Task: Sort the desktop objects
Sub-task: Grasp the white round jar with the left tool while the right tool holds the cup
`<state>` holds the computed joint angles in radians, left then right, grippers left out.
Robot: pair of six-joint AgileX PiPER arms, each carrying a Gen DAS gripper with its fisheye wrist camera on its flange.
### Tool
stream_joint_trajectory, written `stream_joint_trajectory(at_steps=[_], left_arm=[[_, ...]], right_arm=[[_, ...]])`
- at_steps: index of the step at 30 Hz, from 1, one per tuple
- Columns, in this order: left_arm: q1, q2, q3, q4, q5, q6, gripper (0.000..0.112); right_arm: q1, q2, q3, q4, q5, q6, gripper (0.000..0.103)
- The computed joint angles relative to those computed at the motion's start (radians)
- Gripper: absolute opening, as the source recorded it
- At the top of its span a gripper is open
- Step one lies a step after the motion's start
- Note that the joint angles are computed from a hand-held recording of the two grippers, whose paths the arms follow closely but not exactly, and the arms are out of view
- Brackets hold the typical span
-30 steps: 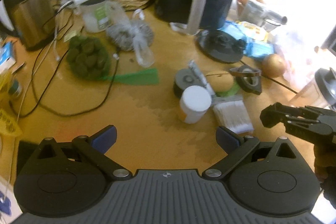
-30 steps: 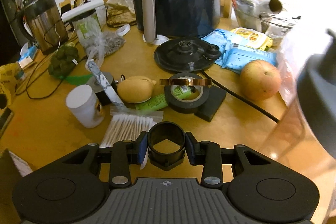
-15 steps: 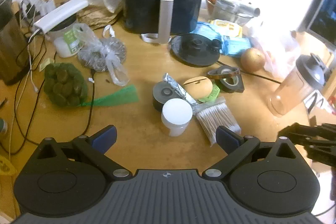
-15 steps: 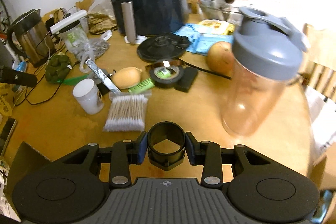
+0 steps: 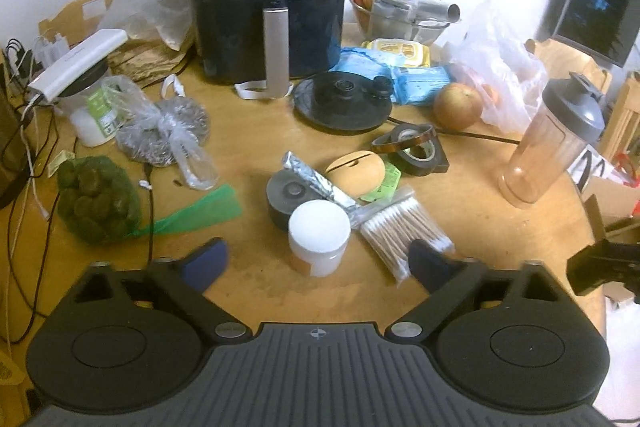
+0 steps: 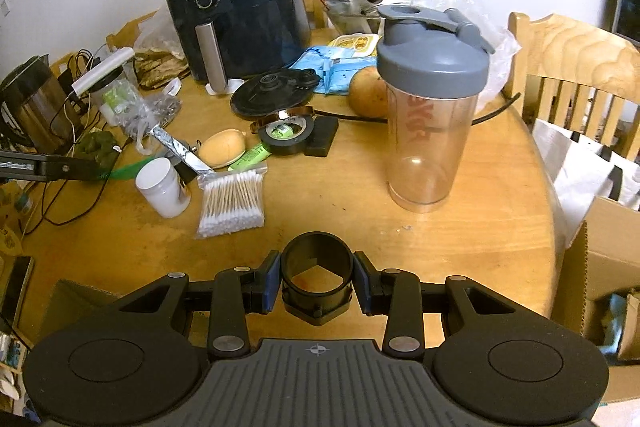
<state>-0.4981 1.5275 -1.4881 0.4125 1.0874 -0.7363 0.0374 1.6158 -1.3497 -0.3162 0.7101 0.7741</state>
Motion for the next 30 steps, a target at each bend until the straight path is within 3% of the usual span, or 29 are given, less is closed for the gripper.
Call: stream_joint_trajectory(at_steps=[7,10,15,22,30], left_arm=[[0.039,0.049,-0.009,-0.022,-0.056,0.042,0.087],[0.051,0.077,-0.018,-0.023,-0.067,0.06,0.081],[0.08,0.127,-0.035,-0.052,-0.076,0.091,0.068],[0.109,0.193,-0.066,-0.078,-0.086,0.131,0.066],[0.124,0.242,-0.094,-0.105,-0.086,0.18,0.053]], right_arm=[[-0.002,-0.023,0.023,-0.016,0.01,0.036,0.041],[-0.01,-0.027,0.03,-0.013,0.011,0.036,0.041],[-0.021,-0.038,0.047,-0.011,0.013,0.05,0.041],[-0.021,-0.053,0.077,-0.019,0.012,0.088,0.041],[-0.022,-0.071,0.105,-0.035,0.021,0.134,0.041]])
